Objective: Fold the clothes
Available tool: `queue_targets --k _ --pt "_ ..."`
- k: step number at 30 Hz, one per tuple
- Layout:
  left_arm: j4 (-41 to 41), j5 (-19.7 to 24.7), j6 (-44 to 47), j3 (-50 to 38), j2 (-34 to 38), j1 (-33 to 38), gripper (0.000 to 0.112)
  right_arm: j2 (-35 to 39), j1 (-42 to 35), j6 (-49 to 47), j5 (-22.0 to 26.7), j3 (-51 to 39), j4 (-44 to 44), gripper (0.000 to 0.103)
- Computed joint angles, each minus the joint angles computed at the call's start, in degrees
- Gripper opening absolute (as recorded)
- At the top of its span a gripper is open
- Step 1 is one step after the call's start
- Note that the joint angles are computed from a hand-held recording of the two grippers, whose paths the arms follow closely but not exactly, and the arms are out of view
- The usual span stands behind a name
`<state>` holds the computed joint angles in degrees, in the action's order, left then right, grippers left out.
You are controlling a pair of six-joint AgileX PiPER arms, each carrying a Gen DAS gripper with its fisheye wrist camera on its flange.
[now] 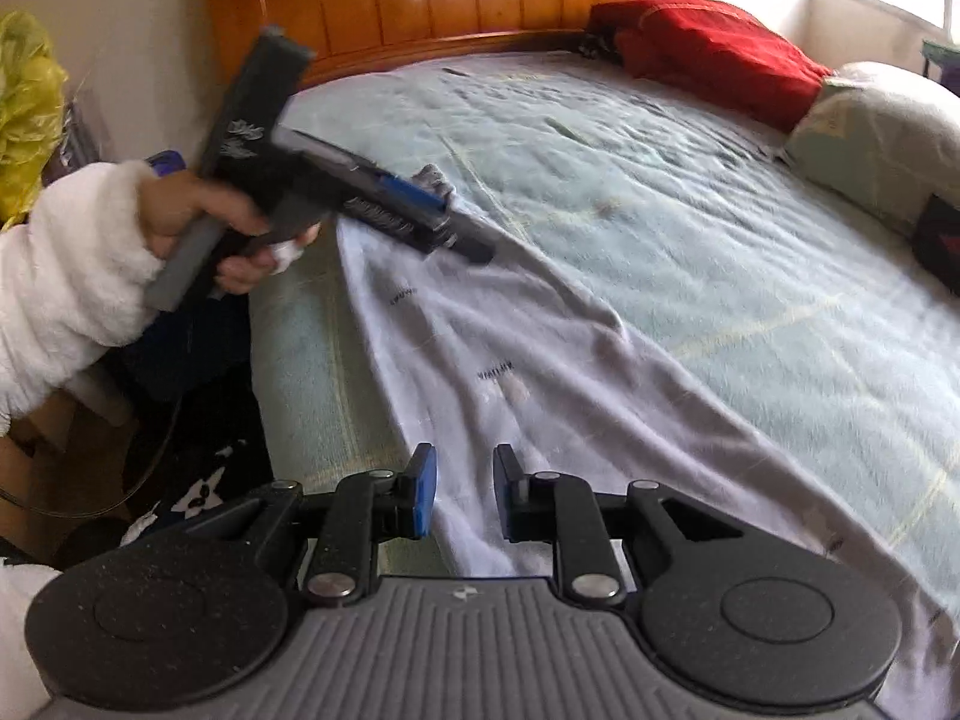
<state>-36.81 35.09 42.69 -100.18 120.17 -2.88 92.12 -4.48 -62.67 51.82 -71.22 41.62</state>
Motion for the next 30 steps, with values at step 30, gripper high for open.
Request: queue_targets --k 30 --pt "-5.41 -0.81 3.54 1.2 0.65 -1.75 0.088 -7.93 -5.65 10.31 -14.92 12.96 -4.48 0.054"
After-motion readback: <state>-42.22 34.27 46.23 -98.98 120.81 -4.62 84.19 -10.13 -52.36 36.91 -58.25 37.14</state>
